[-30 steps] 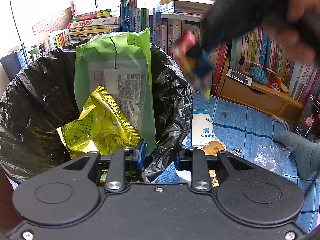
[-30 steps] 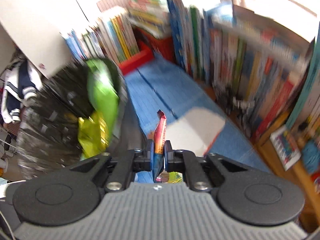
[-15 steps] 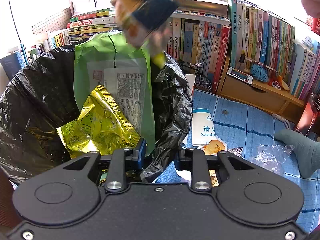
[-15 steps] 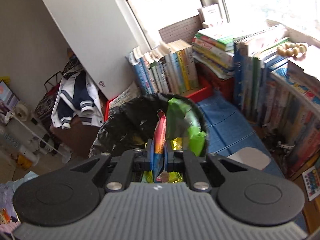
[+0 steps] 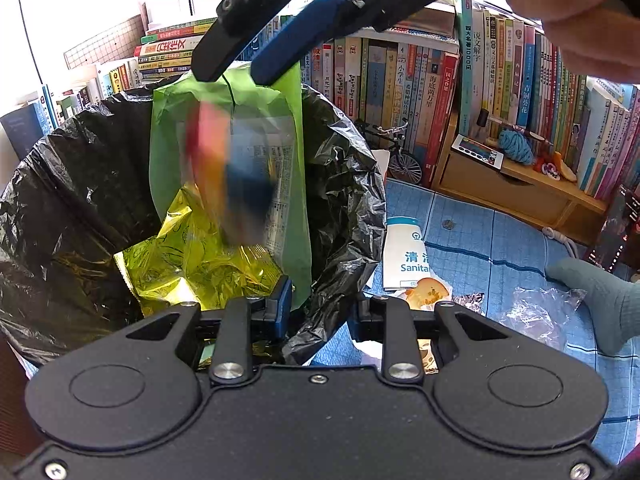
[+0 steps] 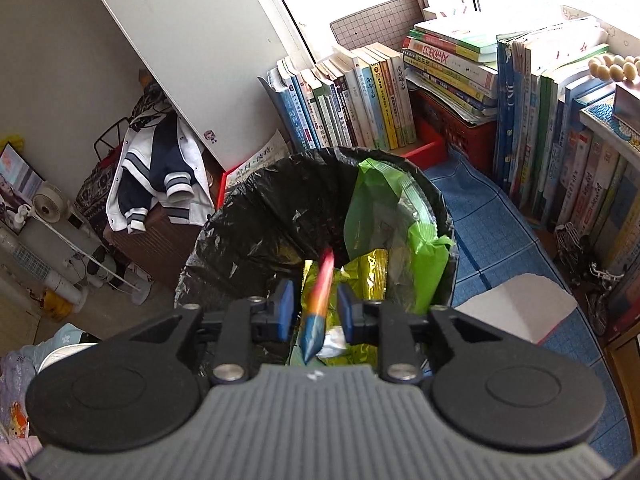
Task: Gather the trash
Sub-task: 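Carry the orange-and-blue wrapper over the bin and open the right gripper, then move the right tool down to the orange snack wrapper by the tissue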
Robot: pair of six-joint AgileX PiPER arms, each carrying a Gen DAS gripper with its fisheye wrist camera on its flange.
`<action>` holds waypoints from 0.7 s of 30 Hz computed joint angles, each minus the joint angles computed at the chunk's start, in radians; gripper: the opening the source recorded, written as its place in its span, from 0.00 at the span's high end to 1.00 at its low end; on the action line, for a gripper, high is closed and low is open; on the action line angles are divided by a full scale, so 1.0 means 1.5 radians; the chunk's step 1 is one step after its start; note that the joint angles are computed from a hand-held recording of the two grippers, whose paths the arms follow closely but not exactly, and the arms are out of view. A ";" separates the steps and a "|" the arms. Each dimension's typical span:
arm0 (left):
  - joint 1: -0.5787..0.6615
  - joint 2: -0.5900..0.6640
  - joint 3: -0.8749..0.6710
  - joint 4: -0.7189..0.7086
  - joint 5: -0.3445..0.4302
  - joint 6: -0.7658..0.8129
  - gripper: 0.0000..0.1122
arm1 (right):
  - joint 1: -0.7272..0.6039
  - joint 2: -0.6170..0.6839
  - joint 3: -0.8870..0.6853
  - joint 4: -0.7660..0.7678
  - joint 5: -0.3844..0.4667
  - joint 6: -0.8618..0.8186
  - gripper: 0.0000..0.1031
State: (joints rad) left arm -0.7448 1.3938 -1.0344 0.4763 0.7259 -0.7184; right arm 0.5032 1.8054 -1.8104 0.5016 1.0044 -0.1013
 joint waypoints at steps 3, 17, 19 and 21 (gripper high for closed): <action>-0.001 0.000 -0.001 0.000 0.002 -0.001 0.76 | -0.001 -0.002 0.002 -0.004 -0.001 -0.001 0.51; -0.005 -0.002 -0.002 0.005 0.008 -0.003 0.76 | -0.030 -0.079 0.128 -0.086 -0.010 -0.007 0.44; -0.005 -0.002 -0.002 0.005 0.008 -0.003 0.75 | -0.034 -0.085 0.134 -0.113 0.004 -0.001 0.44; -0.005 -0.002 -0.003 0.005 0.009 -0.004 0.75 | -0.036 -0.094 0.142 -0.146 0.013 0.003 0.43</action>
